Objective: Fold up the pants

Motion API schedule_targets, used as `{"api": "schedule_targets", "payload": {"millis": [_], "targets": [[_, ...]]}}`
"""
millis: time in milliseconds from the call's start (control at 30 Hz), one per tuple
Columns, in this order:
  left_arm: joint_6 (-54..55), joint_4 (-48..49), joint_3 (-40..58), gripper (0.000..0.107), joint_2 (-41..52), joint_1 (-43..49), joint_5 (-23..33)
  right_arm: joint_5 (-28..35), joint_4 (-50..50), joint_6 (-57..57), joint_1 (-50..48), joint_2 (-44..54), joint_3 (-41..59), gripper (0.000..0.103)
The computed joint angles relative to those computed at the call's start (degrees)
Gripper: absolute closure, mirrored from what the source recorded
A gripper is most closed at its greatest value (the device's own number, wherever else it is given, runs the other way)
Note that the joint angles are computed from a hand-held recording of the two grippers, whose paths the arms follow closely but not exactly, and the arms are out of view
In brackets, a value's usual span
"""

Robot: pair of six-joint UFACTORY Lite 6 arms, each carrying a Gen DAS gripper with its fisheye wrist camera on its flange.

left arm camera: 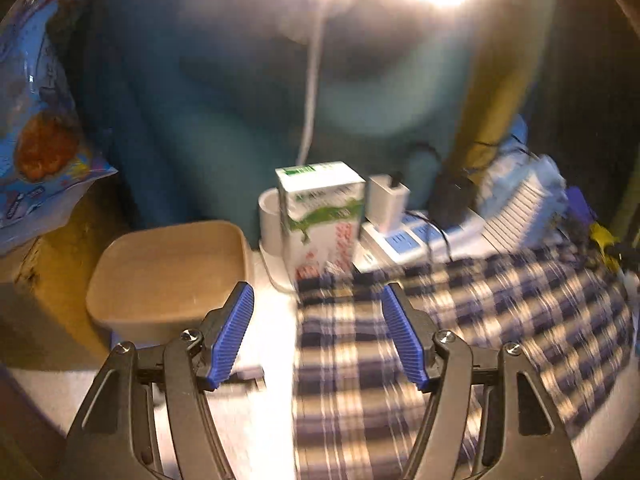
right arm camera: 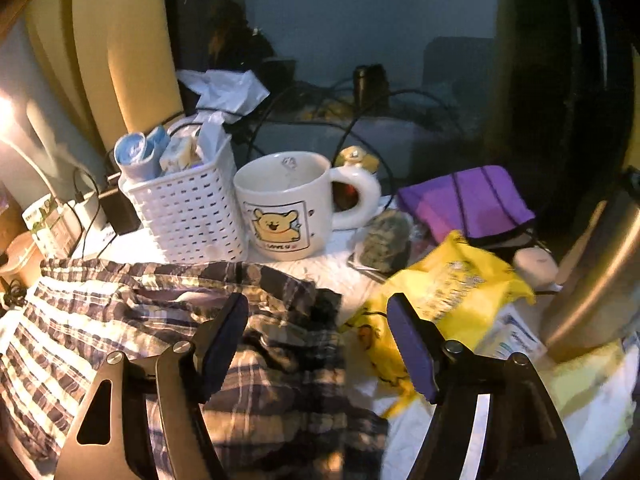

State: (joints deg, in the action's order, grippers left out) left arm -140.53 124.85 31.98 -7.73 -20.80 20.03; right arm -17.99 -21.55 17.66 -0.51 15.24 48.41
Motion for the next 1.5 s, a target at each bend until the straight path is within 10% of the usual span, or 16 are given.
{"api": "schedule_targets", "payload": {"millis": [300, 633, 1100, 1300, 1433, 1500], "targets": [[10.5, -26.5, -10.2, 0.040, -12.1, -24.1, 6.8, -0.7, -13.6, 11.1, -6.9, -16.0, -16.1, 0.029], [-6.1, -33.8, -7.0, 0.040, 2.1, -54.8, 16.7, -3.3, -31.6, 23.5, -14.8, -27.6, -30.4, 0.029], [0.0, -40.2, 4.6, 0.041, 21.4, -58.0, 20.3, -14.4, -48.3, 35.6, -23.2, -19.0, -30.6, 0.030], [1.3, -38.8, 5.8, 0.081, 23.0, -55.2, 16.9, -14.8, -41.9, 33.6, -17.1, -12.1, -27.0, 0.033], [4.2, -40.8, 6.9, 0.098, 23.3, -55.5, 17.4, -14.5, -39.3, 31.8, -14.4, -10.3, -25.8, 0.075], [4.2, -41.1, 6.2, 0.100, 22.1, -55.4, 16.8, -14.6, -37.8, 29.8, -13.5, -12.4, -27.3, 0.076]]}}
